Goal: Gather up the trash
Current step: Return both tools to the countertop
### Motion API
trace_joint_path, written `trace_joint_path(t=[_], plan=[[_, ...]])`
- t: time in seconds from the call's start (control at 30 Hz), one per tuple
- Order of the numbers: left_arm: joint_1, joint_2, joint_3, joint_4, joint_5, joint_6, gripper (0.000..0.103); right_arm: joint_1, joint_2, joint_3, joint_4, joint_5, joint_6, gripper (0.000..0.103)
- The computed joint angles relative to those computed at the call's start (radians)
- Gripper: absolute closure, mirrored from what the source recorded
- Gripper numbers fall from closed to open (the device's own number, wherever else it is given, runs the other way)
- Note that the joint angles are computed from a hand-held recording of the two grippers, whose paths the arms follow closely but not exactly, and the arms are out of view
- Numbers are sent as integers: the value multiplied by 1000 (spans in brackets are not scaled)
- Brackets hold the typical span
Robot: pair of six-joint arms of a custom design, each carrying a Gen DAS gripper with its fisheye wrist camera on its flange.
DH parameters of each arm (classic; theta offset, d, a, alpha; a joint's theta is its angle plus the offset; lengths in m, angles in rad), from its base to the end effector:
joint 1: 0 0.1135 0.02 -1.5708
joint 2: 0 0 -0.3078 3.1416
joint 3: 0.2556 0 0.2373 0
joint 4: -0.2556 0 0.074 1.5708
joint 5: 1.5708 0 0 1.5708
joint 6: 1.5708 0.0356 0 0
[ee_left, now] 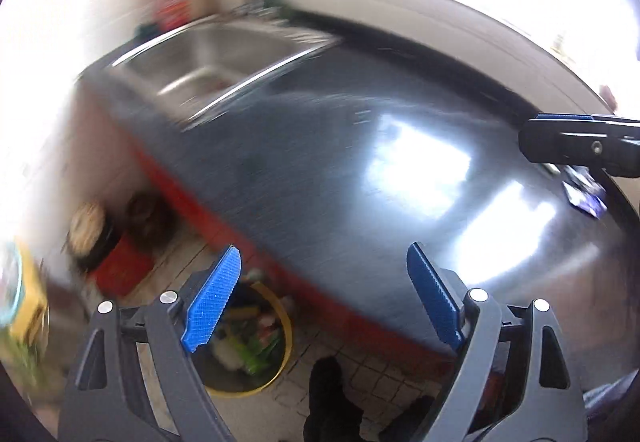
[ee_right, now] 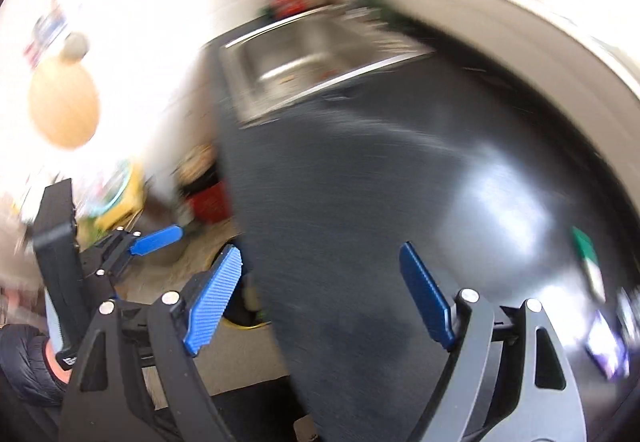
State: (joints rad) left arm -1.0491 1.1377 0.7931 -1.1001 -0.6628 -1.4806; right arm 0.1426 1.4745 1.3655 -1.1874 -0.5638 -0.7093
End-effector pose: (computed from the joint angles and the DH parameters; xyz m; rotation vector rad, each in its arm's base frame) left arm 0.0888 -0.1105 0.2705 -0.5815 2.4024 0.1073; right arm 0.2481 0.0548 0.3543 -1.1938 2.3741 0.6358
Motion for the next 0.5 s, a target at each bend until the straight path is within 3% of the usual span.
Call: trace_joint_path(t=[0.13, 0.23, 0.33, 0.5], plan=[[123, 181, 138, 313, 59, 457, 20, -360, 56, 95, -47, -23, -132, 24], [140, 332, 272, 440, 122, 668, 20, -599, 133, 179, -58, -31, -192, 24], [124, 472, 420, 501, 172, 812, 20, -790, 213, 252, -62, -38, -226, 24], [81, 650, 626, 519, 238, 931, 20, -1024, 355, 380, -89, -39, -258, 24]])
